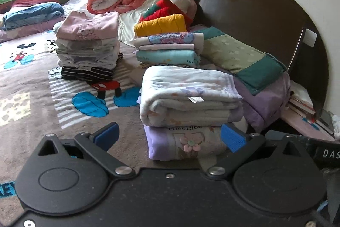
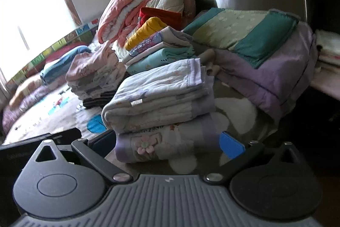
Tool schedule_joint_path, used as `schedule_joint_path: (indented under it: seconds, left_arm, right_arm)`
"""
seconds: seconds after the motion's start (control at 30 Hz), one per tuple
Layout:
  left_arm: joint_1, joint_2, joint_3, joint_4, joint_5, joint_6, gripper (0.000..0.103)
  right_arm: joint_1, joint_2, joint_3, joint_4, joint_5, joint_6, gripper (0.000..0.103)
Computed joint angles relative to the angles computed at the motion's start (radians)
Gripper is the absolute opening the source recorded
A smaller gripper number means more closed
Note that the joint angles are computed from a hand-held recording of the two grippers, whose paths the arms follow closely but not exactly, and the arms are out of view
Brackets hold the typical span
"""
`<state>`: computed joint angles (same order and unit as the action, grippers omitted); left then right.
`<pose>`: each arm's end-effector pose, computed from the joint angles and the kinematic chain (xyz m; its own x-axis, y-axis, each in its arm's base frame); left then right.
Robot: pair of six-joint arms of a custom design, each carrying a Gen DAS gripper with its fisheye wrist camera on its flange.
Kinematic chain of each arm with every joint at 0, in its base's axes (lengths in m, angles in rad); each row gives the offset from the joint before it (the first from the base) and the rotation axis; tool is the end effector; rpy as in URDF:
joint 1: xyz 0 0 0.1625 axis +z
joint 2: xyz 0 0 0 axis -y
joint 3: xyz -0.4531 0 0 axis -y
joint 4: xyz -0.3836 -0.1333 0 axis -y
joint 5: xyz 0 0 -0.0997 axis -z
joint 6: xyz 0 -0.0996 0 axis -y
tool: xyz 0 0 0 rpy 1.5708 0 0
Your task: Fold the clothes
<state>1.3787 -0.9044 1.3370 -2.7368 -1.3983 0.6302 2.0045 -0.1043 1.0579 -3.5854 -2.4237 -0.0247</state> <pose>0.0010 -0.7827 0.3517 -0.7154 0.4906 -0.4975 0.6974 0.5448 -0.4657 0.3800 -0.6819 -0.0481 -0.8678 0.3091 0.3890 -0.2266 0.4506 -0.8635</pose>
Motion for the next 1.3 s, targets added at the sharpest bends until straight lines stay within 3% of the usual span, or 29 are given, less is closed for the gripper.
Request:
schedule_joint_path:
  seconds: [0.43,1.3]
  left_arm:
    - [-0.005,-0.032,0.057,-0.025,0.014,0.032,0.102]
    - [0.0,-0.046,0.094,-0.072,0.003,0.07,0.103]
  right_arm:
    - [0.034,0.01,-0.024,0.062,-0.069,-0.013,0.103]
    - [0.029,0.001,-0.003,0.091,-0.07,0.026,0.103]
